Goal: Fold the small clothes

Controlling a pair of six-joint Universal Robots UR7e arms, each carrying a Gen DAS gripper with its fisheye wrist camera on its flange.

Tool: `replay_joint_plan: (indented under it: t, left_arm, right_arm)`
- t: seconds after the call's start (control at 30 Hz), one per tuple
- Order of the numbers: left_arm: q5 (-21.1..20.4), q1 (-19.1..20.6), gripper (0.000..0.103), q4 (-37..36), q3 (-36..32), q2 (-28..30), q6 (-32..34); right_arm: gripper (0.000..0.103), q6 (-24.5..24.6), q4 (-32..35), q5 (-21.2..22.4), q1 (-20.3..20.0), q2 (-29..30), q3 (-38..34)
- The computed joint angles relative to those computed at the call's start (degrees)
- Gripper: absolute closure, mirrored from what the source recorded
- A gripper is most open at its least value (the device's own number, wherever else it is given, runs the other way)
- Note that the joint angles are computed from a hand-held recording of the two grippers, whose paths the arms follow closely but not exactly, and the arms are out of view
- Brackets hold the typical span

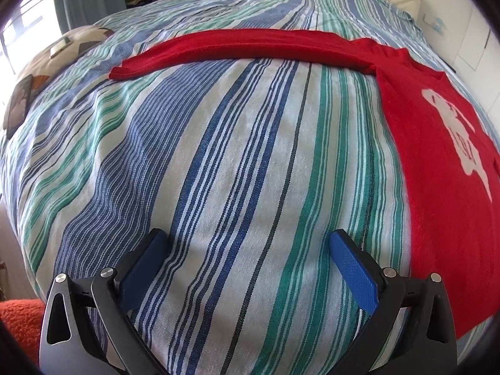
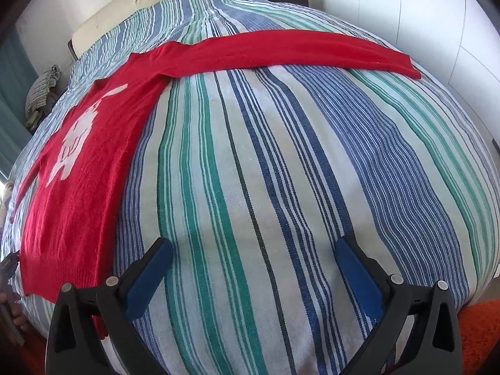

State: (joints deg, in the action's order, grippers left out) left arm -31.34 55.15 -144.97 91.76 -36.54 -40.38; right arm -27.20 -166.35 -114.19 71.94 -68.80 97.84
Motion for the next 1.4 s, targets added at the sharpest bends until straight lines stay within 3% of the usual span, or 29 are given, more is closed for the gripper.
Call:
replay_joint_plan:
  t: [0.73,0.97,1.4]
  left_arm:
    - [1.4,-0.1,0.0,1.6,-1.0,0.9,0.1]
    - [1.9,-0.3,0.0,-3.2,0.1,1.2,2.9]
    - [1.4,-0.1,0.0,1.3,-1.3,1.2,1.1]
  right_arm:
    - [0.0,-0.2,-1.5,-0.9,0.3,0.4,0.3]
    - [0.0,-0.1,-1.5,-1.0,0.4,0.5,0.3]
    - [0.0,-0.9,-2.1,-1.9,0.5,1.0,0.2]
